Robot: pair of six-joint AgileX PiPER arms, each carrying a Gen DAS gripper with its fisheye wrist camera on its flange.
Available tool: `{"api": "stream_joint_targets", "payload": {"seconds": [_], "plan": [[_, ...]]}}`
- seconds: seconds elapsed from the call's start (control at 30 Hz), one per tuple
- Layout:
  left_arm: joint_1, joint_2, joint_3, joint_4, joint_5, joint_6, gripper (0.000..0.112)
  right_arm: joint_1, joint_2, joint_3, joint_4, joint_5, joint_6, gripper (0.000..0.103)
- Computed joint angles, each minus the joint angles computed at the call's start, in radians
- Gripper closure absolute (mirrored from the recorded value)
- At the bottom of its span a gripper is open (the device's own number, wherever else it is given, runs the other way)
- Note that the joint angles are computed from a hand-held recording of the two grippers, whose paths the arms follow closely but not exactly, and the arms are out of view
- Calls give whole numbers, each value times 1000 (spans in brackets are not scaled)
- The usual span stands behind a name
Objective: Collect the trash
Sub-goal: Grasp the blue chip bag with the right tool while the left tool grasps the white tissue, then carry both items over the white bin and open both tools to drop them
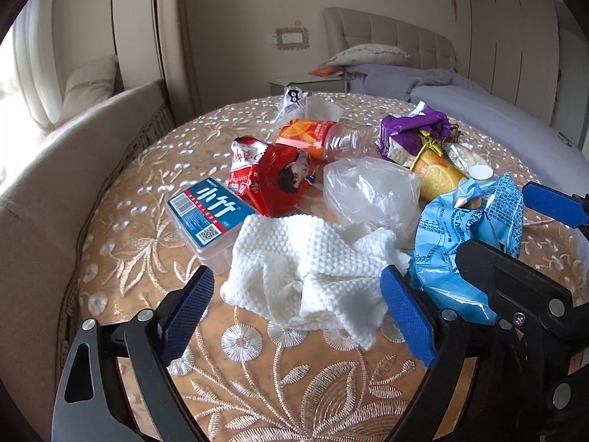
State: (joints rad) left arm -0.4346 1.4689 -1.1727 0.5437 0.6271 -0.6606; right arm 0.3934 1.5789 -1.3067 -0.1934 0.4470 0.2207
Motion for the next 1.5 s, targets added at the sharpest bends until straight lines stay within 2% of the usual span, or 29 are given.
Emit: {"api": "stream_joint_targets", "payload": {"seconds": [0.03,0.07,0.1,0.13,0.2,0.3,0.43,0.6,0.7,0.83,0.93,1.07,1.13,1.27,1.4,1.5], "plan": [[22,16,-15,-89,-9,85,56,-3,9,-7,23,7,-31,25],[36,30,-19,-153,-28,144,73,-7,18,-15,62,17,-75,39],[38,37,-22,-178,-32,170,79,-6,27,-25,62,32,-79,41],[30,41,-23,-163,-30,170,79,0,30,-22,21,29,-49,42],[0,42,-20,-96,-19,105,87,13,23,-4,-64,11,13,45],[-6,17,-14,-90,-5,66,95,4,-3,22,-61,-11,13,51],[-39,-60,-5,-32,35,1,96,-34,-78,55,32,-29,-64,53],[-165,-149,-39,91,130,-104,96,-80,-201,108,139,-49,-162,53],[-288,-157,-77,193,204,-178,96,-101,-281,152,119,-63,-150,53],[-407,-110,-143,249,245,-220,96,-182,-391,217,163,-64,-208,53],[-480,-48,-197,263,234,-234,96,-301,-467,259,277,-45,-333,53],[-561,60,-284,235,172,-199,96,-569,-532,310,616,14,-698,53],[-585,128,-341,182,128,-141,96,-732,-548,343,791,55,-892,52],[-630,311,-518,50,90,31,96,-1029,-546,426,1023,106,-1190,52],[-669,542,-791,-113,131,256,96,-1270,-516,522,1182,117,-1442,52],[-691,756,-1090,-247,227,421,95,-1386,-448,577,1289,101,-1604,52]]}}
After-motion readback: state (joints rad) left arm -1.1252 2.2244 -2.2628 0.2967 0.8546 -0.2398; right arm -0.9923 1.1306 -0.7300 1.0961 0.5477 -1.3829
